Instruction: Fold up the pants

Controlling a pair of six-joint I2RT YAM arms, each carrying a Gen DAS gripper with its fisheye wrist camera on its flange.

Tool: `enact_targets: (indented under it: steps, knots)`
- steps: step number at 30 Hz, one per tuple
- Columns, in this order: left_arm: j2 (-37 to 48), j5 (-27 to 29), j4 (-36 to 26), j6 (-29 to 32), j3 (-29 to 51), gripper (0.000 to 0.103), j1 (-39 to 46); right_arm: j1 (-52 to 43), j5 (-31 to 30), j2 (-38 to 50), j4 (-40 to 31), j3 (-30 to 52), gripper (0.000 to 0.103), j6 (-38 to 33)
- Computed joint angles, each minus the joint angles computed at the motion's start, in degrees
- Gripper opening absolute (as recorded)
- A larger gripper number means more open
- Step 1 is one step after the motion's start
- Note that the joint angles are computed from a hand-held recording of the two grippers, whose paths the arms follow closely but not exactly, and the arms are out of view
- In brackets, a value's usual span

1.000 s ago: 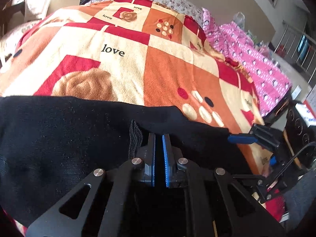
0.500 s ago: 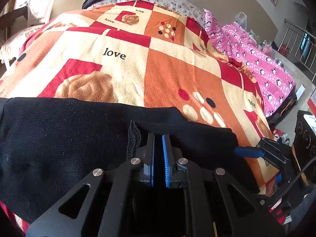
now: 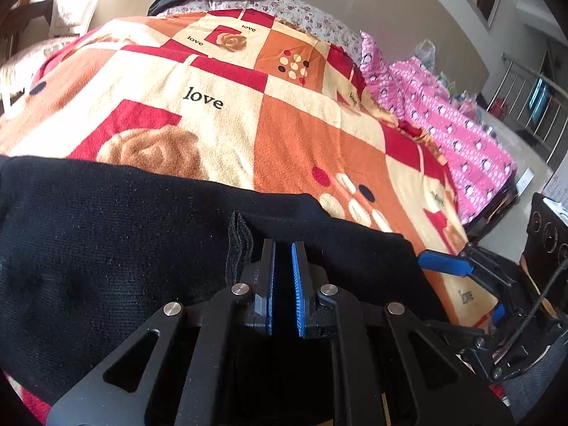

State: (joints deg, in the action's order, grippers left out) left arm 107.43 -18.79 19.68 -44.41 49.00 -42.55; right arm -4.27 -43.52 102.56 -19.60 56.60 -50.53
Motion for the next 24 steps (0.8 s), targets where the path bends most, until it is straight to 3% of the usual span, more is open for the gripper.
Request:
enact_targets:
  steps: [2,3,7,11,15,16,17,19,21,24]
  knots:
    - [0.18,-0.12,-0.15,-0.2,0.27,0.008,-0.1,2.7,6.14,1.55,0.43,0.38,0.078,0.61]
    - [0.34,-1.03,-1.23,0.01,0.99,0.008,-0.49,2.84,5.76,1.29,2.75,-0.96,0.08,0.78]
    - [1.57,-5.71,-6.98,1.12,4.89,0.008,-2.56,2.55,4.82,2.26,0.52,0.77,0.082,0.49]
    - [0.92,-4.55,-7.52,0.58,4.51,0.008,-2.32,1.41,4.63,-0.82,3.99,-2.65,0.08,0.6]
    - [-6.7,-4.73,-12.48,-3.25,0.08,0.008,-4.0,-3.76,4.98,-5.85,7.65,-5.67,0.08,5.23]
    - [-9.55,-5.22,-12.7,-4.31,-2.3,0.015,-4.77,-5.11,6.13,-5.85,8.52,-5.43,0.08,5.49]
    - [-13.44,-6.16,-11.78,-5.58,-6.01,0.036,-6.05,-6.81,7.72,-5.55,9.52,-5.33,0.08,5.24]
    - [-20.27,-9.47,-9.7,-8.28,-13.14,0.067,-8.53,-10.04,9.87,-2.69,11.16,-3.54,0.08,5.12]
    - [-27.57,-13.91,-11.2,-12.98,-19.43,0.068,-11.39,-12.64,9.97,0.92,10.9,-0.63,0.08,6.57]
    - [-37.28,-17.84,-15.99,-21.56,-26.12,0.068,-13.44,-15.7,6.9,8.36,4.53,7.42,0.08,11.37]
